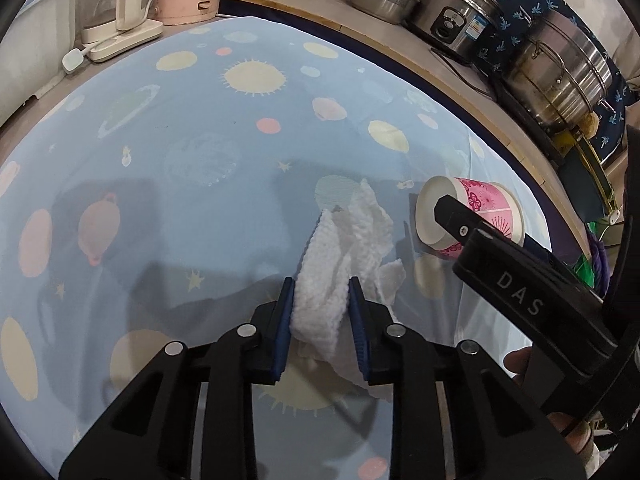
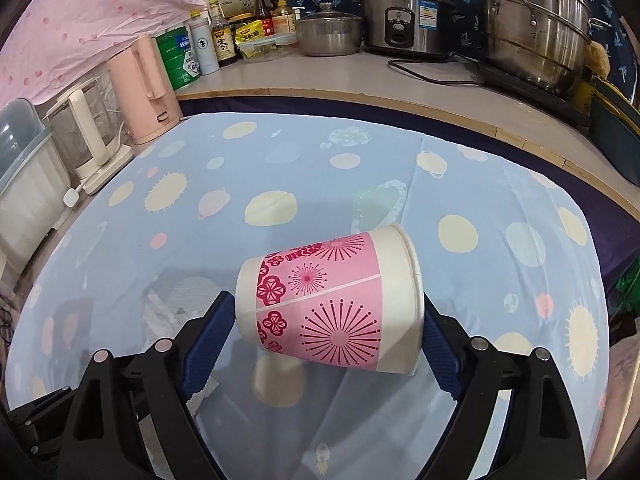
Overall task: Collect trash
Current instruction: 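Grasp the white tissue with the left tool while the right tool grasps the pink cup, then lift and carry the tissue and pink cup over the bin with both tools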
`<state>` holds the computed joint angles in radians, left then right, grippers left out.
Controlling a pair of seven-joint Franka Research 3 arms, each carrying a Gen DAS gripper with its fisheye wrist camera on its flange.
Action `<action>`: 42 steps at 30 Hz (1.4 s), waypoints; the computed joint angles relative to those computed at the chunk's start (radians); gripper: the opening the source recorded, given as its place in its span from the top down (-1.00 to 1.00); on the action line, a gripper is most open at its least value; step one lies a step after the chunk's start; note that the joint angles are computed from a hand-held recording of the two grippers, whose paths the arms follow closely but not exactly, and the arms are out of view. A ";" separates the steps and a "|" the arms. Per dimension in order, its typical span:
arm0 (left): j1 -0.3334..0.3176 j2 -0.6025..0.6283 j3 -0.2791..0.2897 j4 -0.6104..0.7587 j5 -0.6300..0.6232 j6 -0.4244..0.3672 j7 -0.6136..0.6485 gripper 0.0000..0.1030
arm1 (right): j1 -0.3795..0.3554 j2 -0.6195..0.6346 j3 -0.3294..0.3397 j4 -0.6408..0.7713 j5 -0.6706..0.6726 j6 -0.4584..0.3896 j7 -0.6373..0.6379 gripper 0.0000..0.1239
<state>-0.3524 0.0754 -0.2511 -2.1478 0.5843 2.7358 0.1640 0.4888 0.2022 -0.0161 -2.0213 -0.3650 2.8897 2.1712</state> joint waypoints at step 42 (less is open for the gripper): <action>-0.241 0.134 -0.077 0.381 0.118 -0.220 0.088 0.64 | -0.438 -0.733 0.117 -0.662 0.137 0.129 0.032 -0.29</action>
<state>-0.5939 0.2098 -0.3283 -1.7665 0.7026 2.5159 0.2524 0.0503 -0.5304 0.1005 -2.6831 -0.2285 3.0190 2.2029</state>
